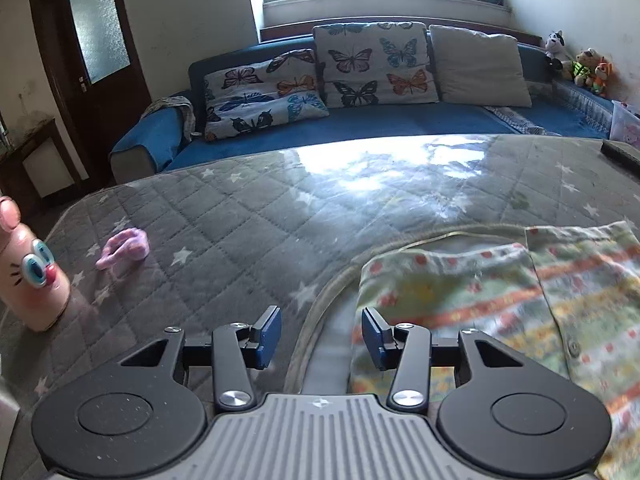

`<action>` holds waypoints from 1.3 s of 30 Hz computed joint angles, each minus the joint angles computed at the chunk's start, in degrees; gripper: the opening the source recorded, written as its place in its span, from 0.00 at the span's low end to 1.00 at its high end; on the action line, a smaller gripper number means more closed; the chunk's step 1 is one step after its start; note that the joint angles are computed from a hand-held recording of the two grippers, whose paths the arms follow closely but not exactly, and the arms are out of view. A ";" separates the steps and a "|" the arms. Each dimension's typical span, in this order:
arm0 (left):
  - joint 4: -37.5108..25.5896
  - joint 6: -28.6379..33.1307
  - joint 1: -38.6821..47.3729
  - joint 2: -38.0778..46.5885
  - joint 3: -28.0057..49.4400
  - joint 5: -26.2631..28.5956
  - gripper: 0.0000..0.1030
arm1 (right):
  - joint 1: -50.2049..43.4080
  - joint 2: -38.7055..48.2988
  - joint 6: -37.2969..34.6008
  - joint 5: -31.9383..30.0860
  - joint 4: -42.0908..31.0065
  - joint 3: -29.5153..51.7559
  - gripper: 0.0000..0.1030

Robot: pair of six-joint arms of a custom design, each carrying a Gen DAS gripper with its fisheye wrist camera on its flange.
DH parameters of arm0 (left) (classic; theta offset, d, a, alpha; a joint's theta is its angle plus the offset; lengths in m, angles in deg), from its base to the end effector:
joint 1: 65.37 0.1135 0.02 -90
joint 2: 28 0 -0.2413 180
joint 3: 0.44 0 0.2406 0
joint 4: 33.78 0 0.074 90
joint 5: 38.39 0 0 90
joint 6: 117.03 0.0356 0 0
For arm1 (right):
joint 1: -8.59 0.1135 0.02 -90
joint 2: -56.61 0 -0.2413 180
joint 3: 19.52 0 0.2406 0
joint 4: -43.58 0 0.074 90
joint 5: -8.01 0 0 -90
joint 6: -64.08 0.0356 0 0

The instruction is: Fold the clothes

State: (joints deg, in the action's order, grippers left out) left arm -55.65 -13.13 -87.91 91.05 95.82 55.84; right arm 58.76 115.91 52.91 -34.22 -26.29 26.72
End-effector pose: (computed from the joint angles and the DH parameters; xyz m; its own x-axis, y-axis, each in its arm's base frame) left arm 0.4025 -0.1699 0.1543 -0.5267 0.4780 -0.7029 0.5741 0.8099 0.1205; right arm 0.1120 0.0931 0.1694 -0.5722 0.3434 -0.7447 0.5349 0.8446 -0.0216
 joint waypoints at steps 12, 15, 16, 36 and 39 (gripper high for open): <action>-0.75 0.69 -1.39 9.83 11.19 -2.61 0.48 | -21.38 15.11 -36.84 -13.55 39.72 0.44 0.32; -1.33 0.12 0.07 9.70 11.91 0.13 0.46 | -23.62 16.37 -39.40 -15.61 43.66 0.38 0.32; -2.23 0.43 0.43 9.80 12.40 1.64 0.46 | -24.54 16.86 -40.25 -16.56 44.96 0.38 0.32; 5.96 6.91 -1.74 12.91 11.57 0.37 0.00 | -32.37 33.06 -48.27 -20.96 55.80 9.36 0.05; 1.99 5.58 -0.73 14.30 15.07 1.17 0.01 | -32.08 34.68 -49.38 -20.38 54.26 11.49 0.12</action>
